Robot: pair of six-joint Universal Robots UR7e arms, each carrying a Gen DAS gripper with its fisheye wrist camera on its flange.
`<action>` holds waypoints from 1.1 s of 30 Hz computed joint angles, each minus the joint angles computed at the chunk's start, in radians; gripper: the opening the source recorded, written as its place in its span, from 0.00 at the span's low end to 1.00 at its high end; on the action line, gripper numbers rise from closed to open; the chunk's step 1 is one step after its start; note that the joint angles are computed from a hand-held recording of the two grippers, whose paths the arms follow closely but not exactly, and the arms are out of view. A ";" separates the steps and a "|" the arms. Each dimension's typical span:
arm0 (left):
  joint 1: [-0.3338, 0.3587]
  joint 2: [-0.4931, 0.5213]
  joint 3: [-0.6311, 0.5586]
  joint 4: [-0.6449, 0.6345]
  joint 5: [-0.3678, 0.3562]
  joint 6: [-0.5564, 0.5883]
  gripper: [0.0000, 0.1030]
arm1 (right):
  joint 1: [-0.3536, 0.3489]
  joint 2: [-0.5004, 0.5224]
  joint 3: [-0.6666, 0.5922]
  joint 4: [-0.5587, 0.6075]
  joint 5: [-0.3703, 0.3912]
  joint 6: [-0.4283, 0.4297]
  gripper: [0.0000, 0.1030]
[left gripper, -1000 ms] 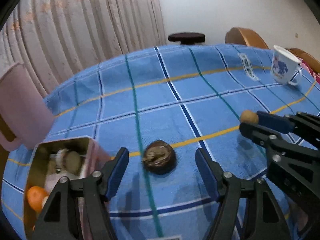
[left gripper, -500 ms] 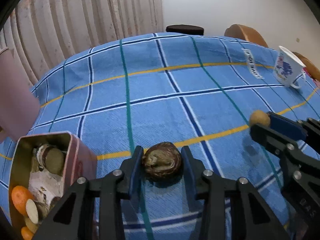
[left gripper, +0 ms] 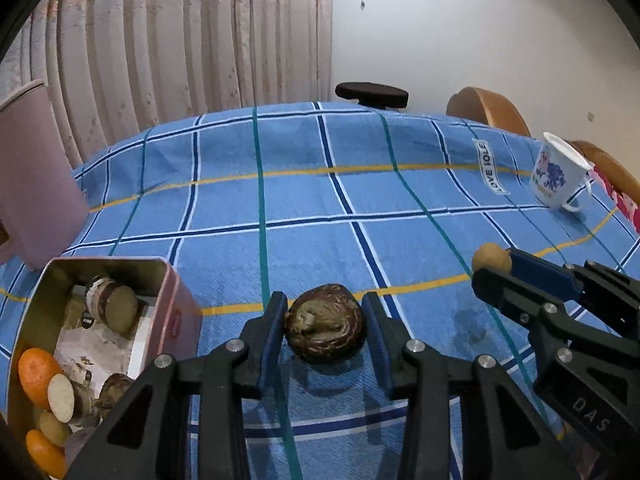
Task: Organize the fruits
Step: 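Carry the mangosteen and kiwi in both tools over the tin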
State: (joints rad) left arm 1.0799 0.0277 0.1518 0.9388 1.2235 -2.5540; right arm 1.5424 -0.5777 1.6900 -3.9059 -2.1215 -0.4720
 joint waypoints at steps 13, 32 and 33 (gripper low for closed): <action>-0.003 -0.200 0.387 -0.284 0.024 0.036 0.40 | 0.008 0.019 0.008 -0.123 0.021 -0.056 0.30; -0.003 -0.347 0.658 -0.536 0.075 0.088 0.40 | 0.018 0.043 0.011 -0.244 0.030 -0.117 0.30; -0.003 -0.354 0.672 -0.551 0.079 0.091 0.40 | 0.019 0.046 0.010 -0.254 0.030 -0.126 0.30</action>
State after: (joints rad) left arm 1.0772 -0.3266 0.8237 0.3880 1.3025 -2.4632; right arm 1.5617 -0.5315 1.7002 -4.1600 -2.0911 -0.5983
